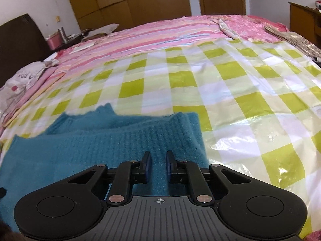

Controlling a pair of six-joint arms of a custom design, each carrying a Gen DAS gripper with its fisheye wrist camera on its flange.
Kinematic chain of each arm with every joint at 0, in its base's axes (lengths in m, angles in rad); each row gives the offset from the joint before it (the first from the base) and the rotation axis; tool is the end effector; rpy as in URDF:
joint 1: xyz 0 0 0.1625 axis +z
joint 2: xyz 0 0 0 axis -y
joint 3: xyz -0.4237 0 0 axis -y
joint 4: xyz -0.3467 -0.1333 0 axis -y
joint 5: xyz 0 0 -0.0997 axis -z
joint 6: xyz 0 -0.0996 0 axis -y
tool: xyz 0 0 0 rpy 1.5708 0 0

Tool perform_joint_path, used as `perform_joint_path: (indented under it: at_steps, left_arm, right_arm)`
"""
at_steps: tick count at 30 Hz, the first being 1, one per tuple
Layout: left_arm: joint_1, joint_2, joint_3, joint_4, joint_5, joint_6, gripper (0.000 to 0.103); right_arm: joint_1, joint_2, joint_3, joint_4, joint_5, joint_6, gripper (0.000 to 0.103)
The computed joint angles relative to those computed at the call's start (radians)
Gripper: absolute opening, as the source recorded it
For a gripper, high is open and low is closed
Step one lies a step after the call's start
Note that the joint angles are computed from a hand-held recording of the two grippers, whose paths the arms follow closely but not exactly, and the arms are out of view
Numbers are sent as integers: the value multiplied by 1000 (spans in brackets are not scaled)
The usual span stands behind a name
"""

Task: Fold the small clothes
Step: 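Withdraw both tools and move them to the side of the folded sweater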

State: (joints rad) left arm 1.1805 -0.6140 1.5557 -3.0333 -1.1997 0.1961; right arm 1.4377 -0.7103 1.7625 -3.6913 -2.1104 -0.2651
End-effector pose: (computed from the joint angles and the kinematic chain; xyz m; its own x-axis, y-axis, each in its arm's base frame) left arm -0.1032 -0.6961 0.0954 -0.8484 0.3404 -0.4055 0.5050 0.7502 -0.4268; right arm -0.0003 -0.6214 0.1839 -0.7797 0.4155 0.4684 -0.1455 0.6074 -0.7809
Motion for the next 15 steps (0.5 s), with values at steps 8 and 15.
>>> perform_joint_path:
  at_steps: [8, 15]
  left_arm:
    - [10, -50, 57, -17, -33, -6, 58]
    - [28, -72, 61, 17, -57, -2, 58]
  right_arm:
    - [91, 45, -61, -10, -127, -48, 20]
    - [158, 111, -116, 64, -117, -61, 21]
